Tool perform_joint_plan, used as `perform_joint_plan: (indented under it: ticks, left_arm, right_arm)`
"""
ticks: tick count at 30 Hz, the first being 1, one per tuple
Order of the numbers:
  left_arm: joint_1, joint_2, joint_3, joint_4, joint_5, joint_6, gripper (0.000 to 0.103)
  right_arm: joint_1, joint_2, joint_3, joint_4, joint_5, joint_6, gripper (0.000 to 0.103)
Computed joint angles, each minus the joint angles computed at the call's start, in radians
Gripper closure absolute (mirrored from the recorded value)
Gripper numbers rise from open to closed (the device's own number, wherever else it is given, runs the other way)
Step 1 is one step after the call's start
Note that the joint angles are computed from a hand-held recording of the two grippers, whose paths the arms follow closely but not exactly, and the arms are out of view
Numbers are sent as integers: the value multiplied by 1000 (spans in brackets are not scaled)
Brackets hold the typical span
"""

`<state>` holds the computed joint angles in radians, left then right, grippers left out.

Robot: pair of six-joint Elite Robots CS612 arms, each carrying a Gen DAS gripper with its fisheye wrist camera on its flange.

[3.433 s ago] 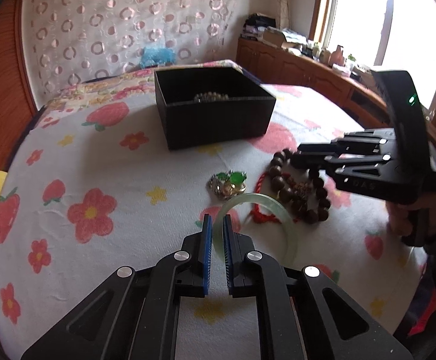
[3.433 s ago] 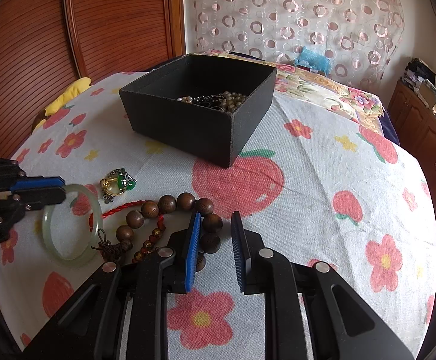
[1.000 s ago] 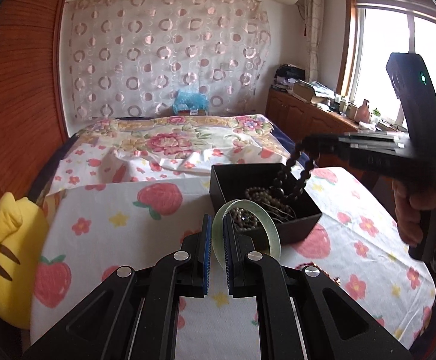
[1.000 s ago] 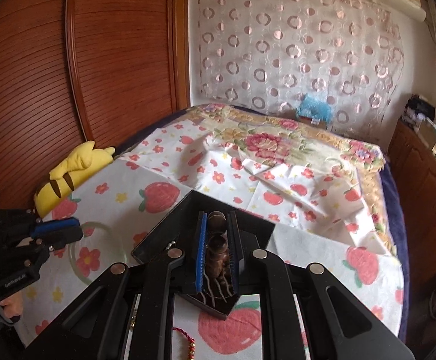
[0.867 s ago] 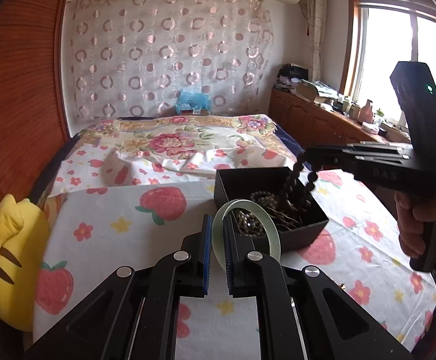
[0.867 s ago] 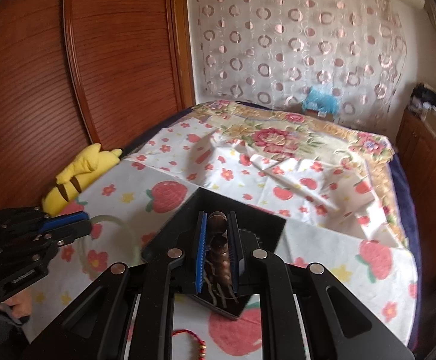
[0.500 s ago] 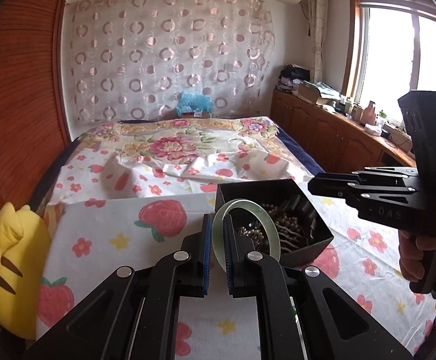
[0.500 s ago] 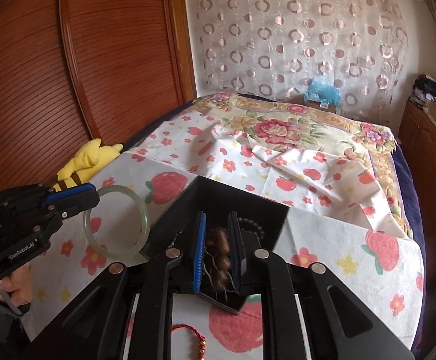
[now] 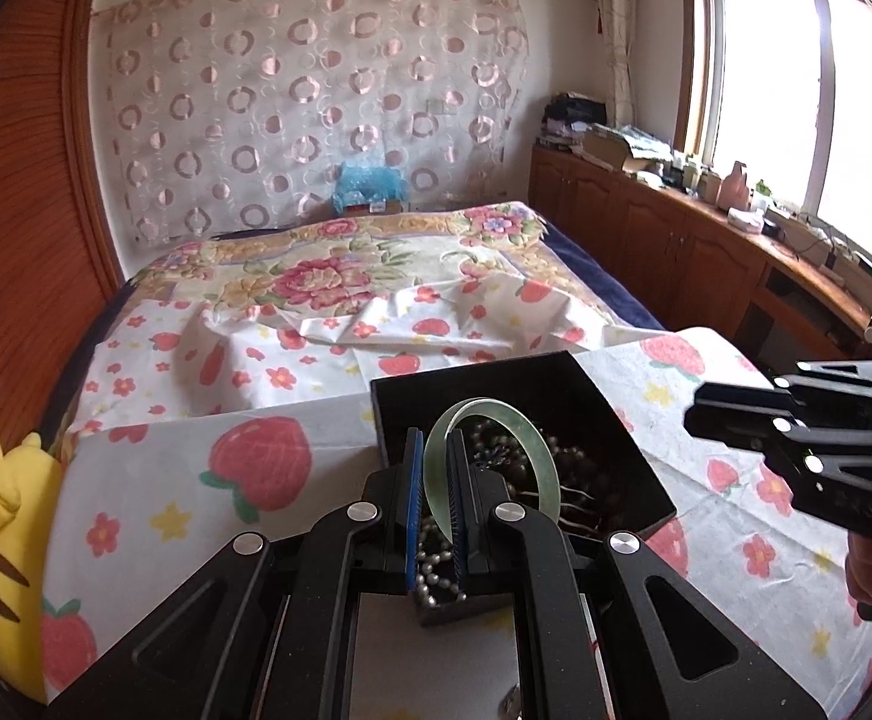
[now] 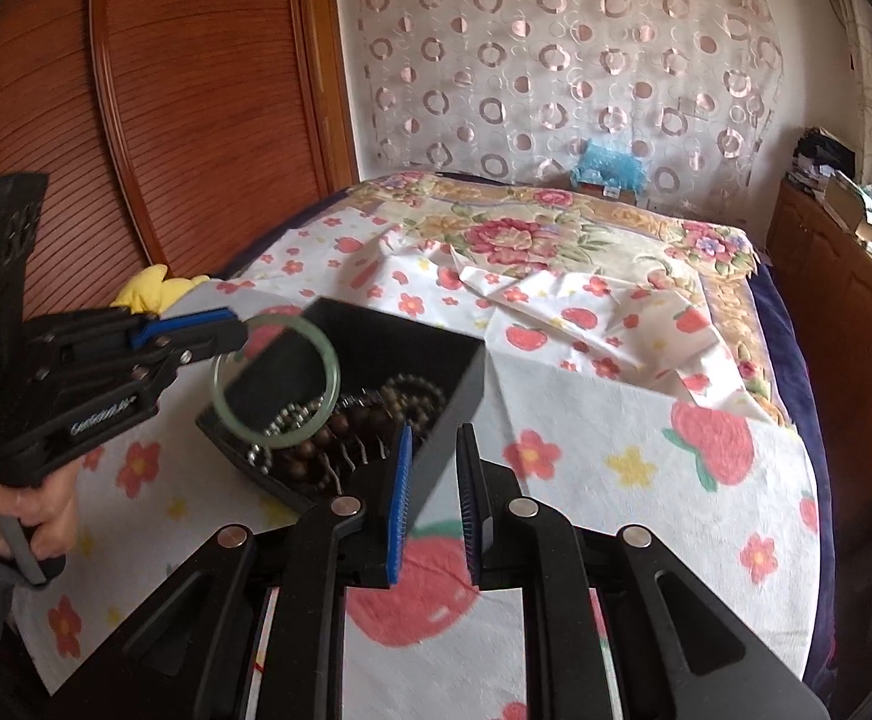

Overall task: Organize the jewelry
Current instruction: 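Carry the bead bracelet into the box with the right gripper while the left carries the jade bangle, then withdraw both grippers from the box toward the remaining jewelry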

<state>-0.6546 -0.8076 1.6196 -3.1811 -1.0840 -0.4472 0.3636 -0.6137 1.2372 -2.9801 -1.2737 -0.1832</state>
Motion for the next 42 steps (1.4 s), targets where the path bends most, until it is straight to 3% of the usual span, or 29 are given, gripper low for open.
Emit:
perform_joint_plan:
  ticks: [11, 19, 23, 25, 26, 42]
  left_arm:
    - [0, 21, -41, 49, -24, 23, 95]
    - [-16, 0, -4, 19, -13, 43, 95]
    - [-24, -23, 40, -3, -11, 35, 83]
    - [-28, -33, 62, -11, -12, 34, 83]
    - [-29, -38, 73, -17, -12, 34, 83]
    - [-45, -61, 196, -53, -103, -64, 81]
  right_arm:
    - [-13, -3, 44, -14, -7, 7, 86]
    - [-9, -12, 76, -49, -16, -12, 86]
    - [-6, -24, 107, -73, 4, -21, 86]
    - [-4, -28, 124, -76, 17, -27, 76]
    - [-3, -29, 129, -73, 22, -32, 72]
    - [35, -24, 134, 62, 25, -140, 72]
